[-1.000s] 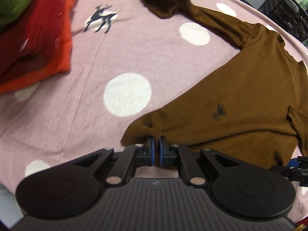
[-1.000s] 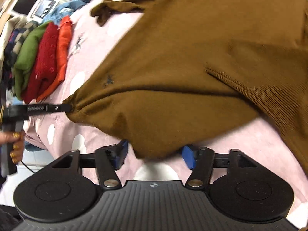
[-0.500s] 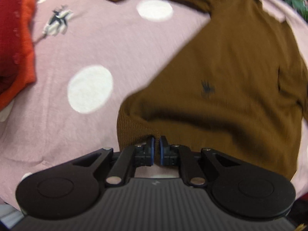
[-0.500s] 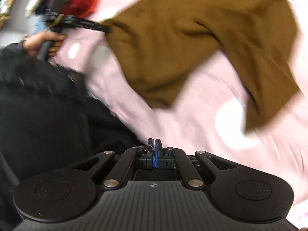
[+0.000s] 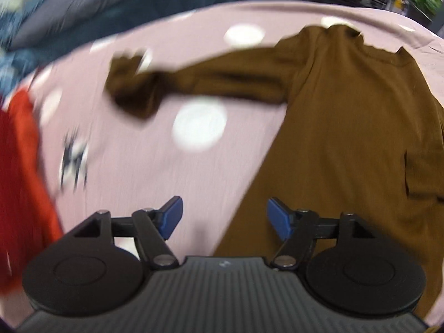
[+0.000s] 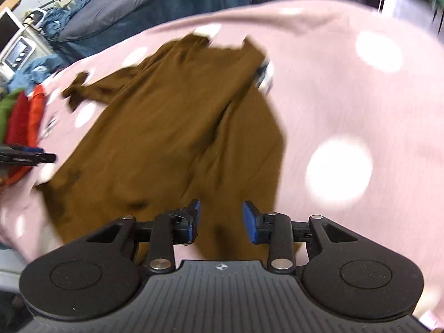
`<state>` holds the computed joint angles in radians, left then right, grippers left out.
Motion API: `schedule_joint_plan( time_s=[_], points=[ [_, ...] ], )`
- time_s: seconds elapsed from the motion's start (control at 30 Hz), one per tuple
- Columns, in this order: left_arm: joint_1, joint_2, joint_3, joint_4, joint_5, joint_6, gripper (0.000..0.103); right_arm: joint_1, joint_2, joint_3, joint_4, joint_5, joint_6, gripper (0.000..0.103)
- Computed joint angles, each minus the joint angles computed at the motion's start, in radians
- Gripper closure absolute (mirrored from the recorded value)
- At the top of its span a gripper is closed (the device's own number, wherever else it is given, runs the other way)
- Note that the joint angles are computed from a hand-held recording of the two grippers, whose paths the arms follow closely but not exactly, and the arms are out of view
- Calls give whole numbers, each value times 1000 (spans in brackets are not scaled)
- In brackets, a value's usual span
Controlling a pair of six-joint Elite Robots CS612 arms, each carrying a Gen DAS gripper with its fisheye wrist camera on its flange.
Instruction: Fold small clothes
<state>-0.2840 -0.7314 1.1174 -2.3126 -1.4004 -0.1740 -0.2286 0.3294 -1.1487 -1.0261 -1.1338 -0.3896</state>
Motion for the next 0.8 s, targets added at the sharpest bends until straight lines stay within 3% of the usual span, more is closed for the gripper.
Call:
schedule_joint_plan(
  time_s=[0.2,0.27,0.4,0.5,0.57,0.6,0.63,0.67,0.7,0.73,0.77,0.8],
  points=[
    [-4,165,-289,121,25,6,19,14,-30,164,-213,-70,64,42],
    [4,215,-378,170,5,-47,19,17,-34,201,-268,-71,102,42],
    [25,291,-499,202,-85,-222,19,13,-52,272,-282,7,135,42],
    [32,357,-610,280,-102,-313,19,11,-40,261,-306,35,150,42],
    [39,387,-655,291,-126,-380,19,13,-41,263,-314,47,162,52],
    [42,393,-653,262,-140,-416,20,12,-46,273,-305,60,151,80],
    [42,396,-650,235,-133,-451,21,11,-61,299,-277,85,127,99],
    [40,400,-654,221,-115,-478,26,8,-70,314,-255,109,114,99],
    [38,409,-669,217,-94,-483,46,5,-65,305,-263,122,121,100],
    [35,424,-705,245,-68,-473,59,3,-58,288,-281,116,131,100],
    [33,446,-756,284,-48,-457,81,2,-51,269,-303,93,143,100],
    [35,463,-793,303,-41,-447,90,-1,-45,249,-330,70,164,101]
  ],
)
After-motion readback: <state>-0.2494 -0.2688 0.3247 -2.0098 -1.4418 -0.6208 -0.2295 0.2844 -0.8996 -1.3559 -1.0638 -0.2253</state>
